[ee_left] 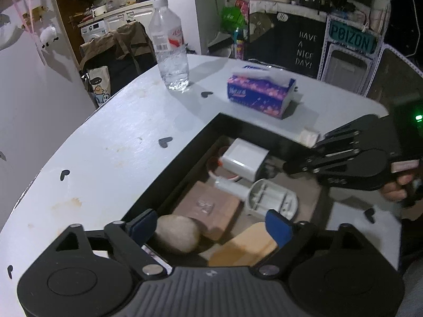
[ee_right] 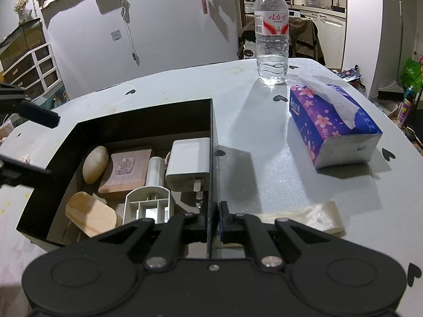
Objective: Organize rigid objects
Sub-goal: 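Carry the beige stone with the left tool into the box and release, then move the left tool to the white block with brown stick and grasp it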
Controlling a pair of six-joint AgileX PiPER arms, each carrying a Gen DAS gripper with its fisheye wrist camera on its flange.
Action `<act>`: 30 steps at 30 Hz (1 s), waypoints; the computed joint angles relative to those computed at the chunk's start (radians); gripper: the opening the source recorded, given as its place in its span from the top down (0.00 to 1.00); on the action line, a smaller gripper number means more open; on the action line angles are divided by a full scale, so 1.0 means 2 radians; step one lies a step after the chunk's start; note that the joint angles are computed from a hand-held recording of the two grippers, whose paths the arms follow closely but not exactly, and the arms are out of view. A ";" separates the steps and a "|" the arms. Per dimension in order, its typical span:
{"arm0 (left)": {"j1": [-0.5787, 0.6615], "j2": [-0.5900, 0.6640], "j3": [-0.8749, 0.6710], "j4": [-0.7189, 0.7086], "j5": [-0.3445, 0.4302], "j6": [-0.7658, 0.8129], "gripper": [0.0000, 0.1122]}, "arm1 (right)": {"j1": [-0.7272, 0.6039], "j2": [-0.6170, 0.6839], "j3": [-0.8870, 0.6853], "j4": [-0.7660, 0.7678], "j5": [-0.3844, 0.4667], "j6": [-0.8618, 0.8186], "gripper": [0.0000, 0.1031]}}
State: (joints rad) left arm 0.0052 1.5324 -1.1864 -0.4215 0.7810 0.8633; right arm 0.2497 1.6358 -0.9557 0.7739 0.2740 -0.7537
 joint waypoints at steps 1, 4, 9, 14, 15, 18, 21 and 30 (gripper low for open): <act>0.000 -0.005 0.002 -0.005 0.003 0.001 0.17 | 0.000 0.000 0.000 0.000 0.000 0.000 0.93; 0.000 -0.023 0.016 -0.020 0.007 0.000 0.11 | -0.001 0.000 0.000 -0.001 0.000 0.001 0.93; 0.004 -0.062 0.050 -0.041 -0.005 -0.003 0.08 | 0.000 0.001 0.000 -0.002 0.000 0.001 0.93; 0.013 -0.107 0.092 -0.054 -0.032 -0.027 0.08 | -0.001 0.001 0.000 0.002 0.000 -0.002 0.93; 0.013 -0.115 0.101 -0.052 -0.041 -0.035 0.08 | -0.001 0.001 0.000 0.002 0.000 -0.001 0.93; 0.015 -0.143 0.133 -0.041 -0.068 -0.064 0.08 | -0.002 0.001 0.000 0.003 0.000 -0.004 0.93; 0.019 -0.163 0.160 -0.031 -0.091 -0.089 0.08 | -0.001 0.001 0.000 0.001 0.000 -0.001 0.93; 0.067 -0.207 0.240 -0.049 -0.149 -0.116 0.08 | -0.002 0.001 0.000 0.004 0.000 -0.005 0.93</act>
